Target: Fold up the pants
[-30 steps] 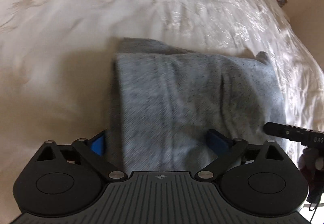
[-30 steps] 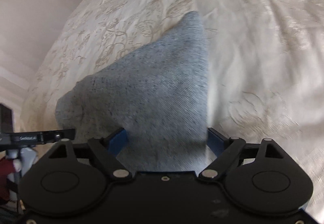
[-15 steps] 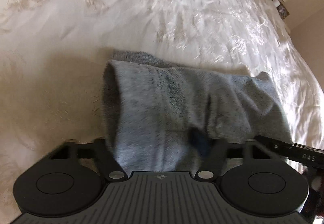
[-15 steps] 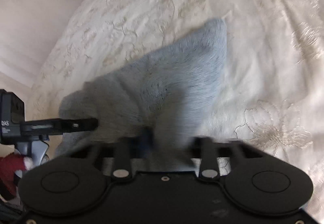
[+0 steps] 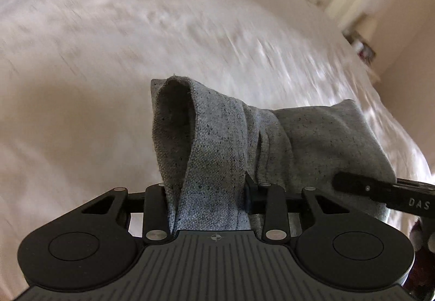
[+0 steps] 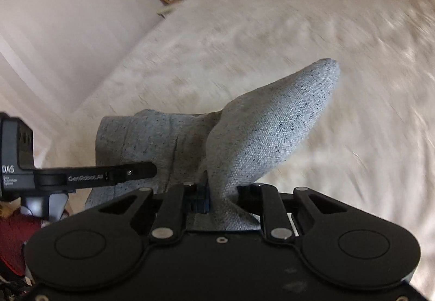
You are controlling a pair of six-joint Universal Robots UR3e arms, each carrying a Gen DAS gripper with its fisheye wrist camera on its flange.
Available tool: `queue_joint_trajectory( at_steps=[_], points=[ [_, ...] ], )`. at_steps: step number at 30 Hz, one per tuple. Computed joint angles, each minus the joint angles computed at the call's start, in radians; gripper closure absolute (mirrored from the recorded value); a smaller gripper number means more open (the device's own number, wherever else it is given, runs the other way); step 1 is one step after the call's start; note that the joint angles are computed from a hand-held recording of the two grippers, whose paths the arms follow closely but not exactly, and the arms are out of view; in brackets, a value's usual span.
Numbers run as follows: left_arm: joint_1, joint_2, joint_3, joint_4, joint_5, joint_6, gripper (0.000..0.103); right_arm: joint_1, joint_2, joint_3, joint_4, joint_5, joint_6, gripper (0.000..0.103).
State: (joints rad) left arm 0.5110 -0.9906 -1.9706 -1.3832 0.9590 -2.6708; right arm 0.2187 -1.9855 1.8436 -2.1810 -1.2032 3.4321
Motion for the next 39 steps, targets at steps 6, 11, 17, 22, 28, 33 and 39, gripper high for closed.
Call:
queue_joint_trajectory(
  at_steps=[6, 11, 17, 22, 28, 33, 39],
  points=[
    [0.097, -0.234, 0.128, 0.183, -0.015, -0.018, 0.061, 0.137, 0.51, -0.404, -0.211, -0.045, 0.054, 0.082],
    [0.064, -0.385, 0.007, 0.477, 0.255, -0.084, 0.051, 0.229, 0.789, -0.645, -0.068, -0.279, 0.096, 0.057],
    [0.145, -0.284, -0.156, 0.559, 0.337, -0.028, 0.055, 0.288, 0.777, -0.59, -0.034, -0.409, 0.146, 0.07],
    [0.102, -0.233, -0.144, 0.601, 0.244, -0.017, 0.054, 0.358, 0.829, -0.685, -0.102, -0.446, 0.106, 0.072],
    [-0.008, -0.327, -0.162, 0.644, 0.29, -0.005, 0.053, 0.429, 0.934, -0.81, 0.021, -0.441, 0.102, 0.072],
    [-0.029, -0.268, -0.317, 0.722, 0.362, 0.037, 0.047, 0.468, 0.871, -0.675, 0.039, -0.446, 0.122, 0.073],
    [0.004, -0.147, -0.265, 0.572, 0.329, -0.01, 0.048, 0.453, 0.804, -0.632, 0.004, -0.435, 0.116, 0.073]
  ],
)
